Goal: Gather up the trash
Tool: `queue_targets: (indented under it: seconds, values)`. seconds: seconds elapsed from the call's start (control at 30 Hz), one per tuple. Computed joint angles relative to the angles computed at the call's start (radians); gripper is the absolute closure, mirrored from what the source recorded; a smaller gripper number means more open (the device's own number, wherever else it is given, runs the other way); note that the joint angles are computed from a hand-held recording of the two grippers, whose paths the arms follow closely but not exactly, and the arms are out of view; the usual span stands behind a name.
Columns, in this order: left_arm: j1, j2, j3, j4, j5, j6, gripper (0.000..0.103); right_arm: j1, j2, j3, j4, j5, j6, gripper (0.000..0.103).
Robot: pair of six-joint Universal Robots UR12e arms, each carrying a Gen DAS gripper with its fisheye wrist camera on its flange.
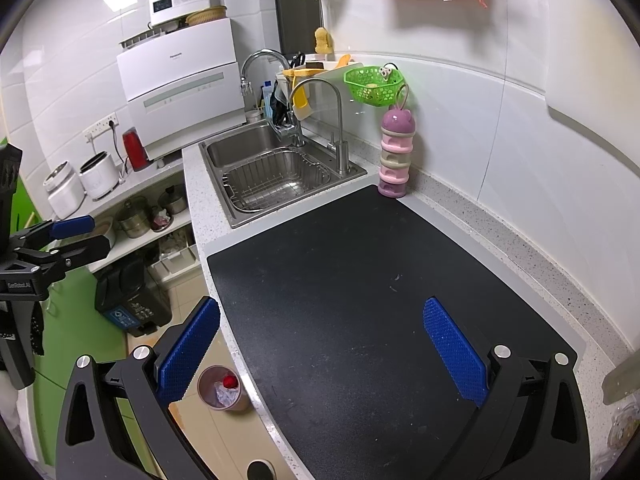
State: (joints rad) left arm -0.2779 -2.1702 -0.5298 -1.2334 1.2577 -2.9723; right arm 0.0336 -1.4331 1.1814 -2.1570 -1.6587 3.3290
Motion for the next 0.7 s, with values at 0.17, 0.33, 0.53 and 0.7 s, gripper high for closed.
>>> queue_targets:
  seconds: [0.17,0.33,0.53,0.7]
  values:
    - [0.001,0.001,-0.002,0.000,-0.003,0.001,0.003,-0.001,0.001,0.004,-0.002,0.005,-0.004,0.005]
    - [0.002,0.001,-0.003,-0.002,-0.003,-0.001,0.003,-0.001,0.002,0.005,-0.003,0.007,-0.004,0.005]
    - [0.005,0.004,-0.013,-0.009,-0.004,-0.008,0.003,0.000,0.002,0.007,-0.003,0.007,-0.004,0.005]
    - [0.007,-0.007,0.011,-0.056,0.002,-0.011,0.003,0.001,0.000,0.010,-0.006,0.005,-0.002,0.005]
